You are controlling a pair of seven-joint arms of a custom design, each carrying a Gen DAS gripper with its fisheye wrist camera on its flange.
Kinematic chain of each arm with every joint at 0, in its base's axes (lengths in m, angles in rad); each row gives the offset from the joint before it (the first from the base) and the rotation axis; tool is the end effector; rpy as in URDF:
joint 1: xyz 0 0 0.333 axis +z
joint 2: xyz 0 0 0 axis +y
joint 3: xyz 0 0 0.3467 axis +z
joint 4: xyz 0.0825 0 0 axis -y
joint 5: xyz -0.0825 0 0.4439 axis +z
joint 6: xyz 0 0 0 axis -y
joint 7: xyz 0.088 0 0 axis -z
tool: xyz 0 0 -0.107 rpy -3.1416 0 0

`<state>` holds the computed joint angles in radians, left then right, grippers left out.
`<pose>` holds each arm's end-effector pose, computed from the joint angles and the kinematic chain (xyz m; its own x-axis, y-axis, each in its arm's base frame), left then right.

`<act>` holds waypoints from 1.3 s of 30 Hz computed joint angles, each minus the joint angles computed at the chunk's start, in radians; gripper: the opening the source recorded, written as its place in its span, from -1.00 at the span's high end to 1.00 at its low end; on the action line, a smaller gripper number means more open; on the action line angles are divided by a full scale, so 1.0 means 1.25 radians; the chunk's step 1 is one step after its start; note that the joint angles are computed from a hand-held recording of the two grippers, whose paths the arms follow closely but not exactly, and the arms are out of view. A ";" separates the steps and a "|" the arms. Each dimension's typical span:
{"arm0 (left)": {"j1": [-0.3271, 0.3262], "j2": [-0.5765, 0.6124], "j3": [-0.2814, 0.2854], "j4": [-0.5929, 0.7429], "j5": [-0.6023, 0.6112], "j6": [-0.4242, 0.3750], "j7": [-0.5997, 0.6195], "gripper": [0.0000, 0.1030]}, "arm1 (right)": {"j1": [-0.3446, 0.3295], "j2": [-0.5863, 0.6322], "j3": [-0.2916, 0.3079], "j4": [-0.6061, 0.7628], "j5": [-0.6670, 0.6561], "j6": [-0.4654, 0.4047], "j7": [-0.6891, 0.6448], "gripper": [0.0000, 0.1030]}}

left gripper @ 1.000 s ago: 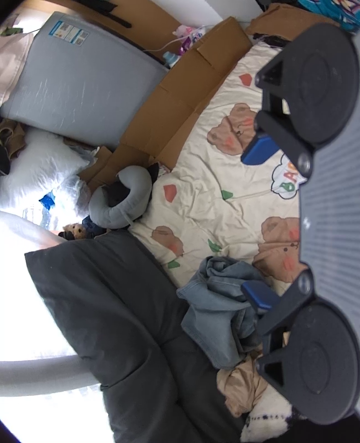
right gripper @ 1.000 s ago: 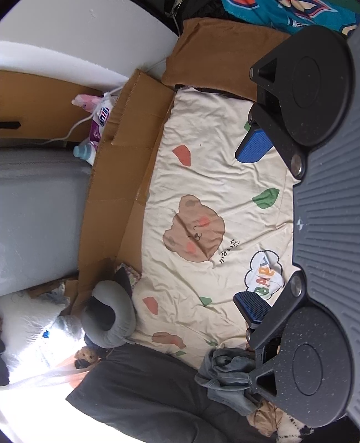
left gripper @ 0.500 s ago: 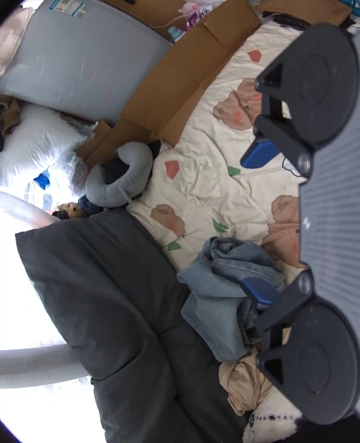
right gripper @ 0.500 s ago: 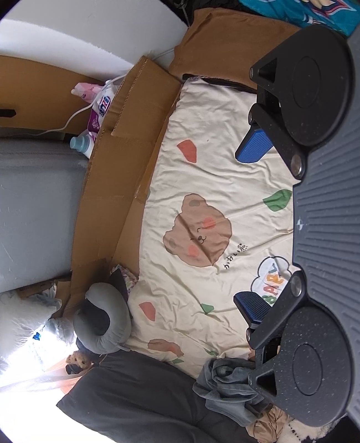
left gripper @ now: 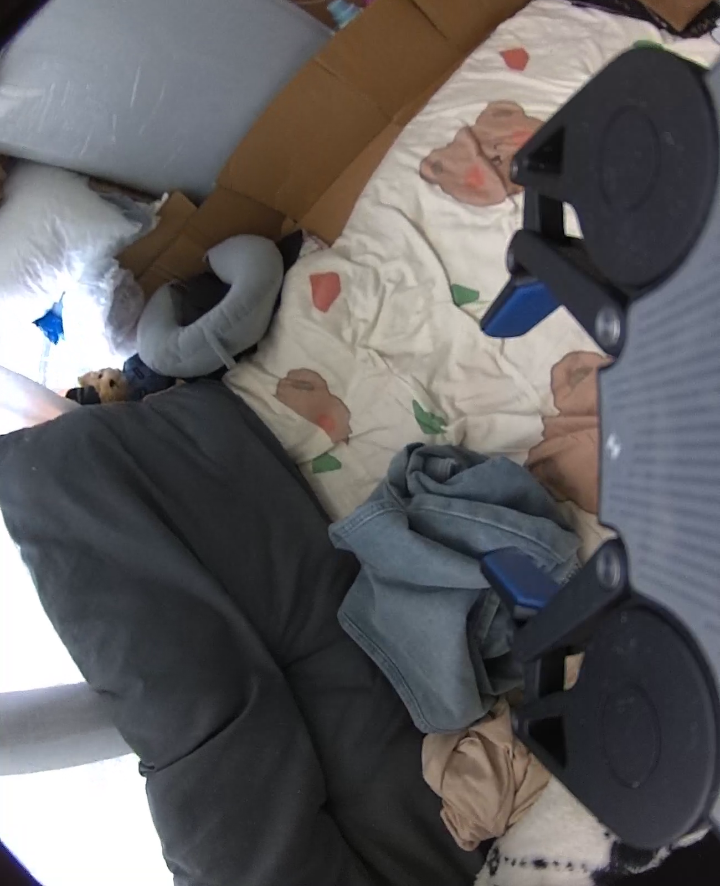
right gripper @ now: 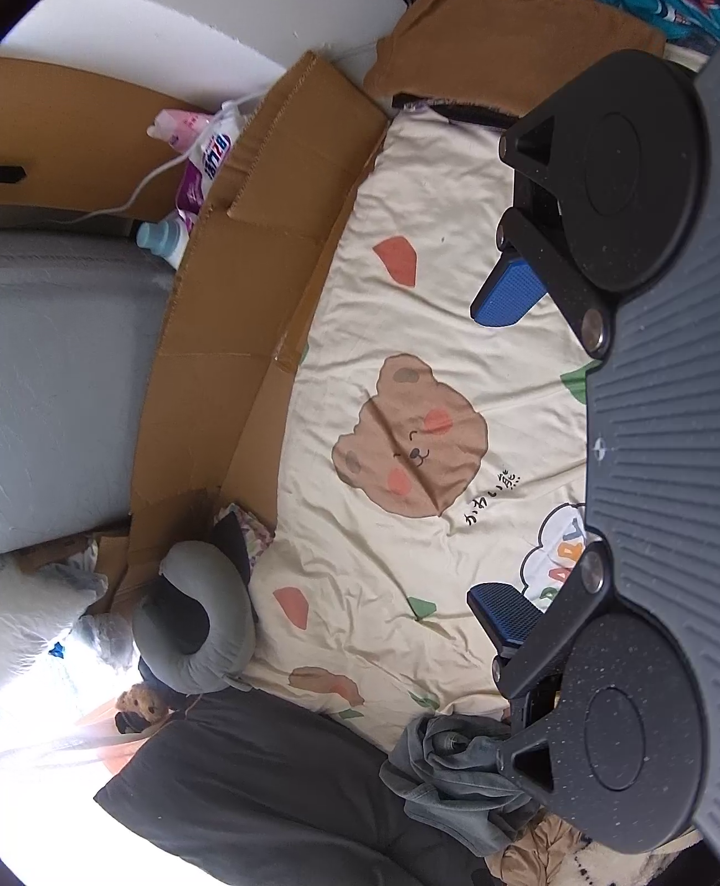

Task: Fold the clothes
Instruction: 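Move the left tool toward the crumpled blue jeans and lower it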

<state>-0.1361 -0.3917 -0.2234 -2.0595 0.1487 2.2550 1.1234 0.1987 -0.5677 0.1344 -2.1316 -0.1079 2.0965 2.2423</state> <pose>0.4900 -0.2019 0.6785 0.0123 -0.9997 0.0215 -0.8161 -0.0224 -0.5774 0.4293 0.1614 0.7056 -0.2577 -0.9514 -0.1685 -0.8096 0.3078 -0.4998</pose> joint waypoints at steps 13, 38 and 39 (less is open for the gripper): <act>0.011 0.048 -0.012 -0.057 0.066 0.090 -0.054 -0.69 | 0.011 0.003 -0.033 -0.105 0.061 0.154 -0.039 -0.97; 0.072 0.101 -0.004 -0.193 0.216 0.270 -0.159 -0.57 | 0.016 0.102 -0.024 -0.246 0.042 0.374 -0.088 -0.97; 0.080 0.105 -0.010 -0.197 0.242 0.279 -0.171 -0.55 | 0.020 0.109 -0.025 -0.249 0.044 0.385 -0.091 -0.96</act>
<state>-0.0360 -0.2606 -0.2355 -2.3053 0.4510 2.6037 0.9095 0.2234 -0.4311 0.1037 -2.4426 -0.0523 2.5779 2.1289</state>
